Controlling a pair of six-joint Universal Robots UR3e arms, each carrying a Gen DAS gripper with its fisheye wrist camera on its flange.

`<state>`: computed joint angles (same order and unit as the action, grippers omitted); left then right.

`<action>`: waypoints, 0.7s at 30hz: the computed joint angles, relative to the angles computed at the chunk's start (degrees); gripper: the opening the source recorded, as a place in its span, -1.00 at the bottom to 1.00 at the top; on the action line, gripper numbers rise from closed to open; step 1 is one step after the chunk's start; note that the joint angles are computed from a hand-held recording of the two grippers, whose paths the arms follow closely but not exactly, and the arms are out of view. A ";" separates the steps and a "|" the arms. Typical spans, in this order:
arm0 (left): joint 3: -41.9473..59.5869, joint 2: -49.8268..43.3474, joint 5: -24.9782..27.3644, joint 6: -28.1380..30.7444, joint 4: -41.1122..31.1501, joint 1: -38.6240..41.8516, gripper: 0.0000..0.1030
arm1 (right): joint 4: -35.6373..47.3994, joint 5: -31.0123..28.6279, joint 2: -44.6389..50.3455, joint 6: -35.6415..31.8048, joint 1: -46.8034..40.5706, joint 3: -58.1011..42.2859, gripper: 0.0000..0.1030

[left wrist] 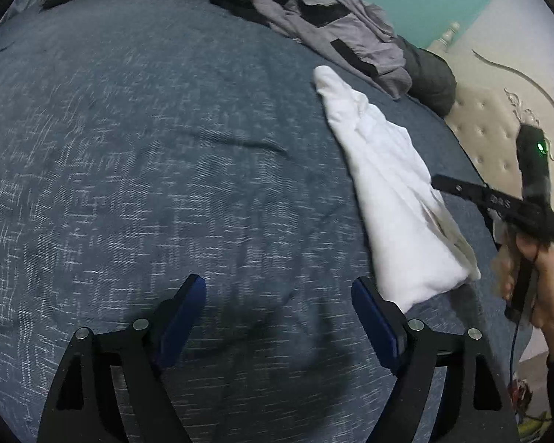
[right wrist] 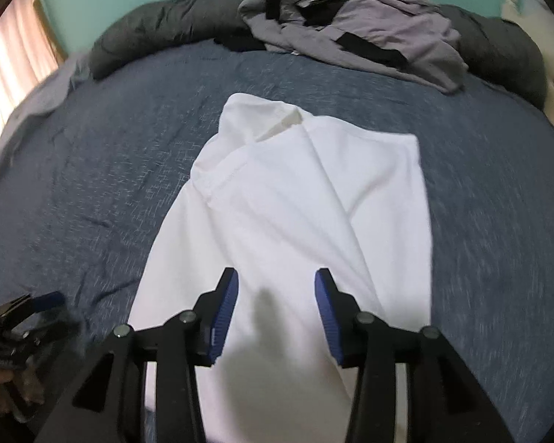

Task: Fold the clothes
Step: 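Withdraw the left gripper while the right gripper moves over the folded shirt, then pinch the folded shirt edge with the right gripper and tug it straight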

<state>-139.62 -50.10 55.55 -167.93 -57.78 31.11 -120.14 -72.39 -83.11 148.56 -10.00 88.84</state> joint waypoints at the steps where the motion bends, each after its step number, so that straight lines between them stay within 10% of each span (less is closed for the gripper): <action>1: -0.20 0.95 -0.67 1.01 -1.37 1.16 0.65 | -0.62 -1.78 1.94 0.50 1.80 -1.69 -0.15; 16: 1.58 8.48 -7.01 11.31 -14.68 9.53 0.67 | -3.47 -7.60 17.64 2.57 12.32 -16.16 -0.17; 21: 1.56 9.69 -7.75 12.80 -16.90 11.61 0.68 | -3.33 -8.00 19.41 2.22 12.88 -17.76 -0.80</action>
